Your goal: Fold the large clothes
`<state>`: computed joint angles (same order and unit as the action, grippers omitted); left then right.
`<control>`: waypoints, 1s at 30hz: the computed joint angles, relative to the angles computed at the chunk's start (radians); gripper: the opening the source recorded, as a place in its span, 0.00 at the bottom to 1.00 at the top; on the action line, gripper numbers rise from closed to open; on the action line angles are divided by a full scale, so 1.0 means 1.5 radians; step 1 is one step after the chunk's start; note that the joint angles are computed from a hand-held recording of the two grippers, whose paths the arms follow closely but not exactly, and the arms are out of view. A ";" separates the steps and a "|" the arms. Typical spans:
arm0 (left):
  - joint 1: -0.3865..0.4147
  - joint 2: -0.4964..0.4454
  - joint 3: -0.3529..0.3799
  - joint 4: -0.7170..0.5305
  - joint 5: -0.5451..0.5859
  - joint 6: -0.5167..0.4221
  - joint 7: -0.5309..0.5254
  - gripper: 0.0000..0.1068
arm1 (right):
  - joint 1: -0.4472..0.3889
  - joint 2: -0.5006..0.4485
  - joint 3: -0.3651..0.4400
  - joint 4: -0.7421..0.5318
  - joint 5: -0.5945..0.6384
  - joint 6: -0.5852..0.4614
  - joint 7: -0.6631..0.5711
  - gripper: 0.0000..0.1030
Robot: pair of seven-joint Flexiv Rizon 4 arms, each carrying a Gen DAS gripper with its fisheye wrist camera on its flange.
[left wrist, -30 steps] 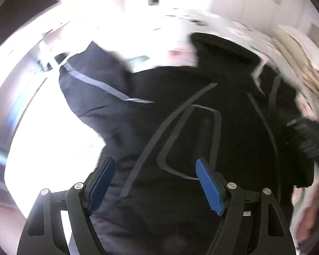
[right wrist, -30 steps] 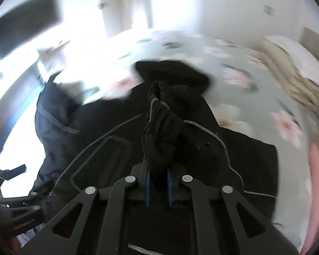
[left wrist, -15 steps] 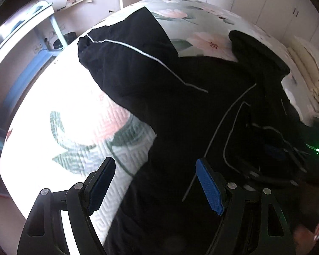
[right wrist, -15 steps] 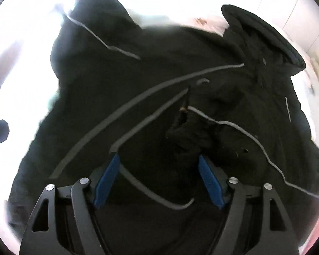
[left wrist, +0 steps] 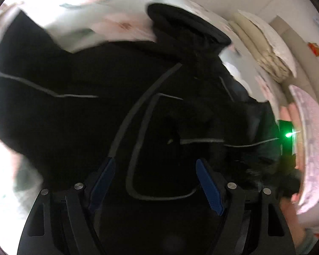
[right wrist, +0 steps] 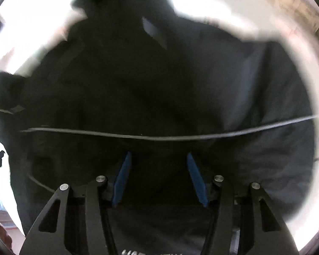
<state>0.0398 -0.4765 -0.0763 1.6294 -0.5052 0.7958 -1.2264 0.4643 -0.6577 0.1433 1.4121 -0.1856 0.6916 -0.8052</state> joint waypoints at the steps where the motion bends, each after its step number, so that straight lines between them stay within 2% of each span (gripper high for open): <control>1: 0.002 -0.017 -0.005 -0.019 -0.001 -0.017 0.002 0.75 | 0.009 0.000 -0.012 0.010 -0.021 0.019 0.006 0.58; 4: 0.008 -0.042 -0.017 -0.045 -0.010 -0.041 0.019 0.75 | 0.007 0.004 -0.006 0.011 -0.012 0.016 0.017 0.58; 8: 0.033 -0.079 -0.048 -0.078 -0.079 -0.095 0.048 0.75 | -0.029 0.046 0.024 0.042 0.055 0.053 0.015 0.58; 10: 0.035 -0.100 -0.051 -0.095 -0.094 -0.108 0.044 0.74 | -0.023 0.083 0.017 0.079 0.041 0.082 0.020 0.58; 12: 0.040 -0.117 -0.057 -0.107 -0.111 -0.118 0.047 0.68 | -0.016 0.112 0.011 0.107 0.021 0.088 0.032 0.58; 13: 0.045 -0.127 -0.064 -0.112 -0.125 -0.127 0.052 0.61 | -0.017 0.122 0.013 0.117 0.021 0.090 0.036 0.58; 15: 0.051 -0.145 -0.076 -0.125 -0.150 -0.143 0.058 0.39 | -0.028 0.130 0.020 0.129 0.036 0.097 0.033 0.58; 16: 0.053 -0.151 -0.080 -0.130 -0.158 -0.153 0.058 0.23 | -0.030 0.132 0.023 0.131 0.041 0.096 0.035 0.58; 17: 0.052 -0.150 -0.078 -0.131 -0.162 -0.150 0.061 0.19 | -0.031 0.130 0.026 0.118 0.046 0.082 0.035 0.58; 19: 0.052 -0.133 -0.080 -0.118 -0.179 -0.122 0.081 0.16 | -0.024 0.132 0.014 0.114 0.058 0.074 0.032 0.58; 22: 0.059 -0.093 -0.076 -0.099 -0.211 -0.071 0.109 0.16 | -0.029 0.132 0.015 0.124 0.036 0.100 0.053 0.58; 25: 0.063 -0.079 -0.054 -0.112 -0.204 -0.033 0.100 0.16 | -0.023 0.134 -0.003 0.113 0.002 0.109 0.074 0.58; 28: 0.067 -0.112 -0.021 -0.157 -0.138 -0.058 0.047 0.17 | -0.026 0.120 -0.008 0.093 -0.012 0.105 0.078 0.58; 30: 0.065 -0.147 -0.004 -0.194 -0.077 -0.104 0.010 0.18 | -0.026 0.096 -0.013 0.072 -0.020 0.084 0.078 0.59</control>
